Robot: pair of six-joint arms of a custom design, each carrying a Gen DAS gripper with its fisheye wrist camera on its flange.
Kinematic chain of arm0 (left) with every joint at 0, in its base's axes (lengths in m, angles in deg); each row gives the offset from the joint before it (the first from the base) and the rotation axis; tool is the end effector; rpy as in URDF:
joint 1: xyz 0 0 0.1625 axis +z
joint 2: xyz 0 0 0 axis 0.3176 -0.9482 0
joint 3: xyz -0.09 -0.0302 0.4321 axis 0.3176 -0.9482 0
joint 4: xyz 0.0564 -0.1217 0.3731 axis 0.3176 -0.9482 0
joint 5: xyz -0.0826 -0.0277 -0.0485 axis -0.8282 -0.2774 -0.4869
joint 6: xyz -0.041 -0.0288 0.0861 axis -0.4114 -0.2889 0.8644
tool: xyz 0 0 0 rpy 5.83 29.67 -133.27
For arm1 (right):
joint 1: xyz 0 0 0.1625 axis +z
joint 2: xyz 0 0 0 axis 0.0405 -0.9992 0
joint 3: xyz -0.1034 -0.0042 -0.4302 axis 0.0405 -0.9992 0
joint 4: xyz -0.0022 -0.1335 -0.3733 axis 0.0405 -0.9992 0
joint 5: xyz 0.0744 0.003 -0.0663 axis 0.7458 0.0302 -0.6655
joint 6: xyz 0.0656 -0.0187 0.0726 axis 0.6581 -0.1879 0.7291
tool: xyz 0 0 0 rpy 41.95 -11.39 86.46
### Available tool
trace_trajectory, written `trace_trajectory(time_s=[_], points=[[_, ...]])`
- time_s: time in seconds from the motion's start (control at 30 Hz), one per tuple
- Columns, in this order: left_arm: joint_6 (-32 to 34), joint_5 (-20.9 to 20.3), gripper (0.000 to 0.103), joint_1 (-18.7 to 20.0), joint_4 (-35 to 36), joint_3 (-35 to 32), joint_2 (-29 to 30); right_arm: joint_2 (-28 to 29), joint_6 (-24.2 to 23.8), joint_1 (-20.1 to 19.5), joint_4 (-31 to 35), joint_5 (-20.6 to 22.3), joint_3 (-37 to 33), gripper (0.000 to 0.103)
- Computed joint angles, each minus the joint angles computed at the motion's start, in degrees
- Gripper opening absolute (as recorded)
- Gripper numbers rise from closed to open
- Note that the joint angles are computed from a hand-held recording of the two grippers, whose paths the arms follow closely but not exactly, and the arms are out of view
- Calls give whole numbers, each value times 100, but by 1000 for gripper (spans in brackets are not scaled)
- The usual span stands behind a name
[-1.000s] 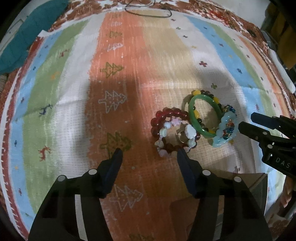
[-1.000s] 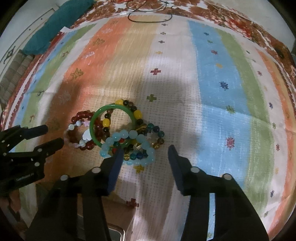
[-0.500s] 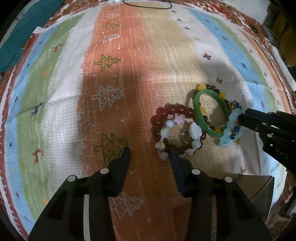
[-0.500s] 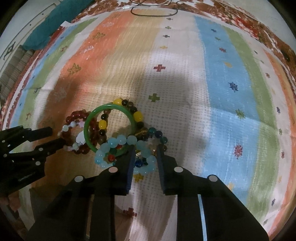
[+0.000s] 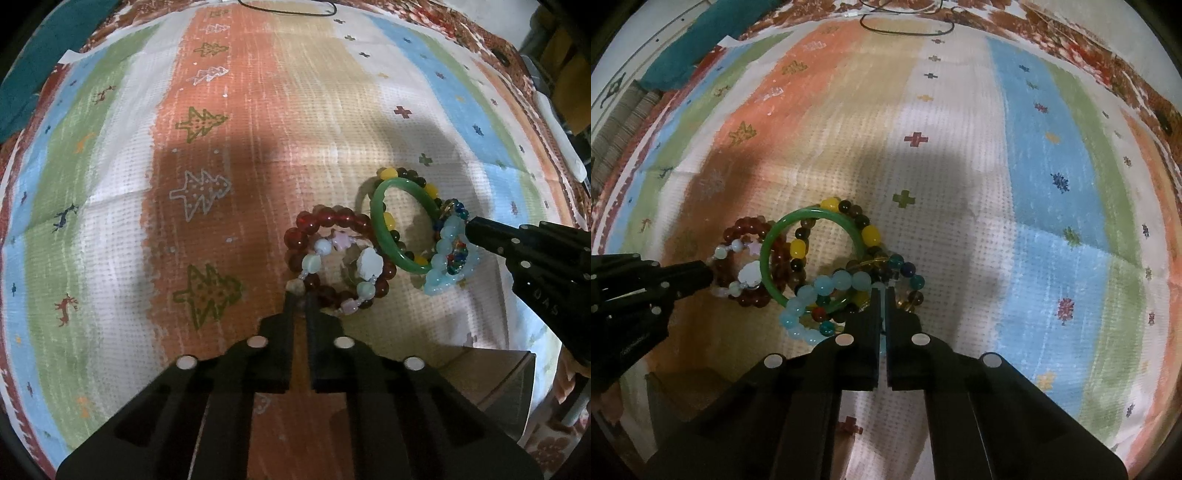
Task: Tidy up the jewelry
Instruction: 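Grasp the light blue bead bracelet with the right tool while the left tool grasps the white bead bracelet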
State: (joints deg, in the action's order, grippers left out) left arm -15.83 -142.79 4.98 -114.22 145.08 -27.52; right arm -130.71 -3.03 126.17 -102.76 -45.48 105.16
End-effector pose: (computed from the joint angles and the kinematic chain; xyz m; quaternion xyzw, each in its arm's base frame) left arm -0.1656 -0.2701 0.3031 -0.0504 0.9309 -0.1557 0.3267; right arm 0.3793 -0.3503 0.0885 0.3364 -0.8941 0.0155 0.2954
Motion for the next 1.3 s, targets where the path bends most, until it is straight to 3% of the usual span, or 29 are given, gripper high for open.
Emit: trace_trajectory(time_s=[0.2,0.3,0.37,0.4,0.47,0.5,0.53,0.77,1.0,1.17,1.3], points=[[-196,50,1,-237,129,-98,-49,-111,-10,65,-23,9,48,2],[-383,136,5,-284,315,-142,-12,-120,5,93,-4,-8,38,2],[-459,175,30,-267,414,-162,25,-82,-26,149,-26,-188,32,2],[-454,198,36,-255,412,-158,27,-85,-33,151,-34,-203,36,2],[-429,230,40,-222,392,-144,27,-87,24,121,39,-139,9,21],[-405,229,41,-198,373,-143,24,-95,18,119,-3,-120,26,51],[-412,217,43,-206,409,-137,-22,-87,-33,123,-83,-121,47,53],[-292,210,43,-107,255,-55,-45,15,-41,76,-41,-108,16,51],[-77,136,42,34,-12,86,-91,57,-62,16,-35,-45,9,36],[146,86,22,115,-458,181,-143,101,-110,4,-41,-44,30,23],[208,62,12,78,-494,150,-24,112,-178,-10,-124,-27,53,15]])
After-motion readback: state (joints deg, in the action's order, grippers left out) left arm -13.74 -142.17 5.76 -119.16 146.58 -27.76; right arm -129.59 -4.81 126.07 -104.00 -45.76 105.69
